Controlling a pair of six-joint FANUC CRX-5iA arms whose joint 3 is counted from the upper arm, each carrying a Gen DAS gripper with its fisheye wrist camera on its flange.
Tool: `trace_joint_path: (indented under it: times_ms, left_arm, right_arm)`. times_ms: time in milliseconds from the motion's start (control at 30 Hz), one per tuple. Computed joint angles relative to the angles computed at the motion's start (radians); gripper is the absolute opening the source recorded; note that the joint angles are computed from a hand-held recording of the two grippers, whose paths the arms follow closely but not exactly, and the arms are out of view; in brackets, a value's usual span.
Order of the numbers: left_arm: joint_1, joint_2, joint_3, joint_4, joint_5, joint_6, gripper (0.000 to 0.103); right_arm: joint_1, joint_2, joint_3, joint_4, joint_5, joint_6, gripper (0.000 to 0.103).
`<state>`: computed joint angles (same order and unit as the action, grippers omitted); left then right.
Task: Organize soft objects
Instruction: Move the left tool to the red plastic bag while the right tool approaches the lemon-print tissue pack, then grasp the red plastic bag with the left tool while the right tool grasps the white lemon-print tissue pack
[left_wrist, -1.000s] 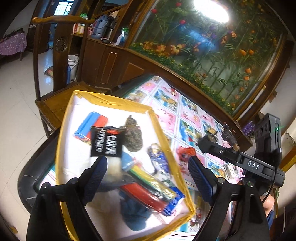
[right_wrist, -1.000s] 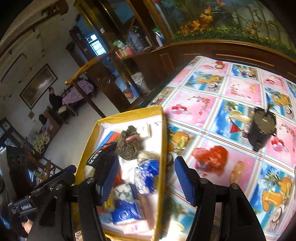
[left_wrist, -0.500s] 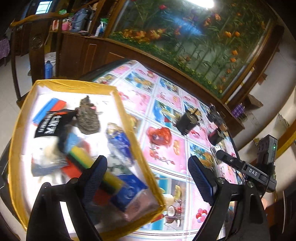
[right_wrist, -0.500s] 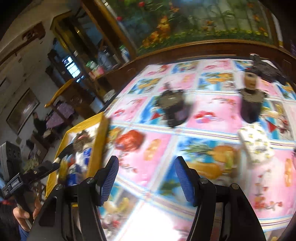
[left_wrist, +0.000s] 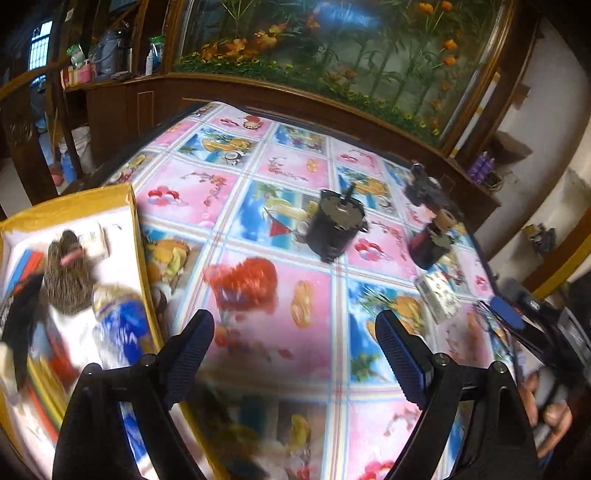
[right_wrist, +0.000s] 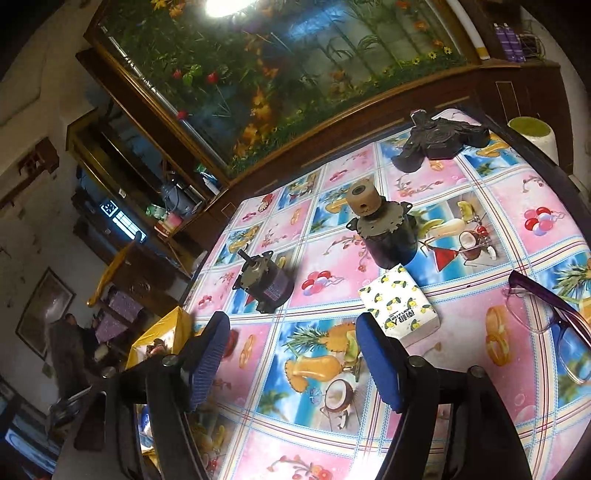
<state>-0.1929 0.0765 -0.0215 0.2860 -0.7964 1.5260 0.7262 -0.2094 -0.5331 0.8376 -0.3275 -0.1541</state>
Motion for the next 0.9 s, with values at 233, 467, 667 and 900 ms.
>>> trace_joint_path:
  times_ms: [233, 467, 667, 900]
  left_arm:
    - [0.0, 0.187, 0.208, -0.11, -0.124, 0.182, 0.088]
    - [0.008, 0.236, 0.195, -0.027, -0.115, 0.135, 0.077]
    - [-0.054, 0.203, 0.124, 0.048, -0.1, -0.029, 0.039]
    - [-0.138, 0.113, -0.025, 0.081, 0.03, -0.17, 0.039]
  right_arm:
    - [-0.025, -0.027, -0.028, -0.083, 0.066, -0.005, 0.075]
    - [-0.04, -0.025, -0.038, -0.073, 0.061, -0.045, 0.075]
    - [-0.041, -0.013, -0.033, -0.037, -0.025, -0.096, 0.075]
    - [0.011, 0.098, 0.11, -0.15, -0.286, 0.135, 0.082]
